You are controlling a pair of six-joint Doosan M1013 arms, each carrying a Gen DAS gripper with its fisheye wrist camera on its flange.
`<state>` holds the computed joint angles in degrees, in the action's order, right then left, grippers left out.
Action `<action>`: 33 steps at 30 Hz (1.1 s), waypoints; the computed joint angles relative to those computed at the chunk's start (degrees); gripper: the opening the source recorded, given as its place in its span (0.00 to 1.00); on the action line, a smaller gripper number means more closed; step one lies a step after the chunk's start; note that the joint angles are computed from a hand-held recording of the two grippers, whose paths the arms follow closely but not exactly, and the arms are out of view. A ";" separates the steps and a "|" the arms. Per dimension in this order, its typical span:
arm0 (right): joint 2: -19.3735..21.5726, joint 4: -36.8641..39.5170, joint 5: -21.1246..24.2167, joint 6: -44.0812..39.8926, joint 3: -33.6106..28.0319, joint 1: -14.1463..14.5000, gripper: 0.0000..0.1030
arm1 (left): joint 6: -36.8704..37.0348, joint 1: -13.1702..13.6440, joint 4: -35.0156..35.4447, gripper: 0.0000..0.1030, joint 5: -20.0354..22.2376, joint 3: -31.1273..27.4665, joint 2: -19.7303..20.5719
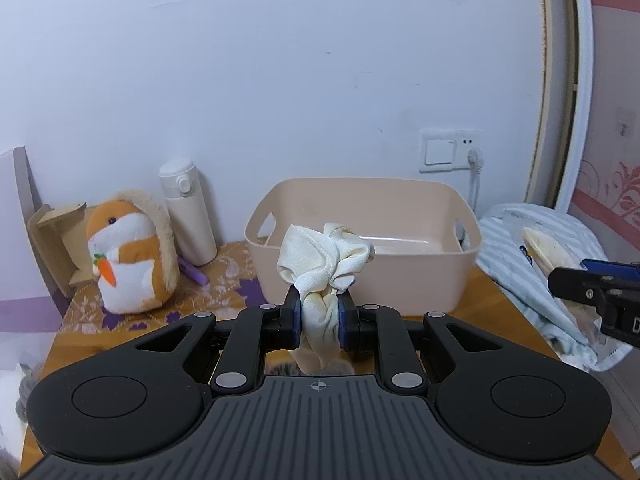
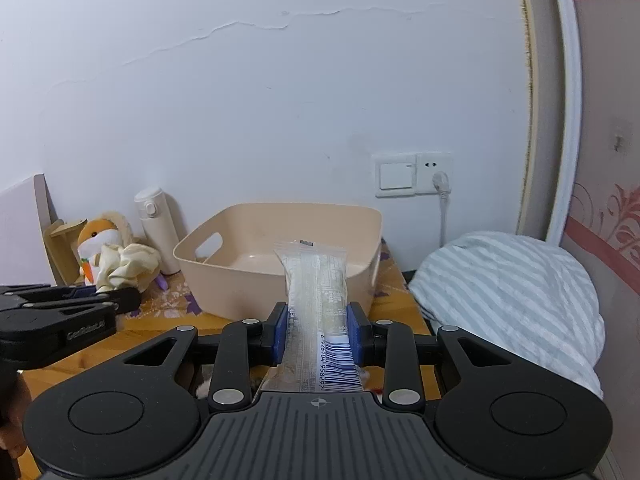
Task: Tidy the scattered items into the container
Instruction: 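Carry the cream scrunchie and clear packet with both grippers over the beige basket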
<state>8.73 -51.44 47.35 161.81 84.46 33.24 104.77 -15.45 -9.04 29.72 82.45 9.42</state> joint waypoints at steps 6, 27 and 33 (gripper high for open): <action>2.21 3.15 -1.55 -3.92 -2.95 -1.91 0.27 | -4.09 -0.35 3.39 0.17 1.16 -4.95 3.88; 13.58 16.93 2.03 -19.81 -18.13 -9.81 0.27 | -12.55 -1.37 9.11 0.17 8.23 -25.80 20.18; 17.44 20.68 5.10 -23.55 -22.88 -10.97 0.27 | -11.60 -1.62 8.95 0.18 13.89 -31.38 24.27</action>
<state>26.17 -30.76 52.44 138.25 61.58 22.27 93.17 -17.07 -0.09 43.62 51.08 33.70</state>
